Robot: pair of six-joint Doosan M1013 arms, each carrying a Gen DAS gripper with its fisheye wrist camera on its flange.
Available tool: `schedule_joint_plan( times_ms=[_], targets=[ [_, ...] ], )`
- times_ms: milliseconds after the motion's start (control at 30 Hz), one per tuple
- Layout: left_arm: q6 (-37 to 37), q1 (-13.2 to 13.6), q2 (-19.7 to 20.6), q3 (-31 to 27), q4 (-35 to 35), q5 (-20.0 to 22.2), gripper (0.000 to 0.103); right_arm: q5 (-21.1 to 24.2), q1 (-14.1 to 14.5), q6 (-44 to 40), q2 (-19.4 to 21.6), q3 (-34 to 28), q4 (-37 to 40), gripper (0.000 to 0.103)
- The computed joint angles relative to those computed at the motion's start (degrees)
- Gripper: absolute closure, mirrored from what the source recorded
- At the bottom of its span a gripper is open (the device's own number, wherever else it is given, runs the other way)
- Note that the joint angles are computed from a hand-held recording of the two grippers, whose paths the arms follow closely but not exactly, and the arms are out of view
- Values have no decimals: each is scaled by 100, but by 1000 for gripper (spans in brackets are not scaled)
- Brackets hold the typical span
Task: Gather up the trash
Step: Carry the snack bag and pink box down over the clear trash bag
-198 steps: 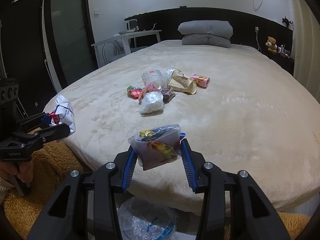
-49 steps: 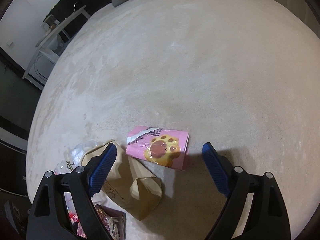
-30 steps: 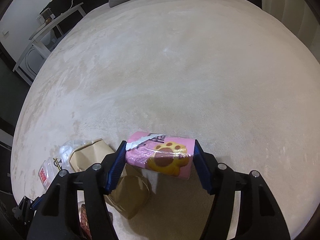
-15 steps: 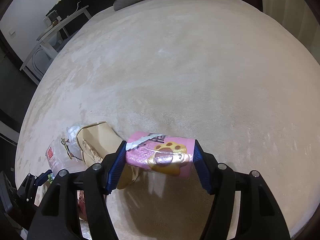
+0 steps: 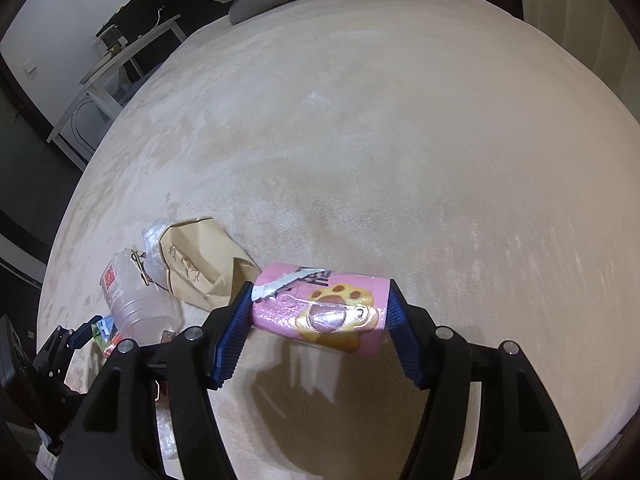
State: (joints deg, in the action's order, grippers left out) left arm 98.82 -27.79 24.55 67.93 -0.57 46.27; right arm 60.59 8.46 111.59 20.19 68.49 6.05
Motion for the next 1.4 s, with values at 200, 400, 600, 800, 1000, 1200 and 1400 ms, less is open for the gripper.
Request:
schedule_joint_plan(
  times_ms=[200, 400, 600, 800, 1000, 1200, 1400],
  targets=[
    [-238, 11, -191, 159, -17, -243, 37, -306, -25, -81, -316, 441, 238, 40],
    [-456, -23, -464, 398, -192, -561, 37, -661, -18, -179, -679, 914, 499, 40],
    [-642, -78, -779, 717, -365, -936, 37, -1303, 74, -503, -1163, 1501, 739, 40],
    [-925, -153, -1165, 1208, -486, -1350, 37, -1969, 201, -727, -1659, 2119, 825, 39],
    [-1221, -269, -1528, 1707, -530, -1692, 37, -2449, 381, -522, -2100, 2642, 521, 39],
    [-1406, -394, -1855, 2151, -560, -1950, 37, -2737, 516, -450, -2461, 3064, 453, 39],
    [-1778, -582, -2139, 2537, -379, -2130, 37, -2991, 748, -303, -2811, 3419, 228, 39]
  ],
)
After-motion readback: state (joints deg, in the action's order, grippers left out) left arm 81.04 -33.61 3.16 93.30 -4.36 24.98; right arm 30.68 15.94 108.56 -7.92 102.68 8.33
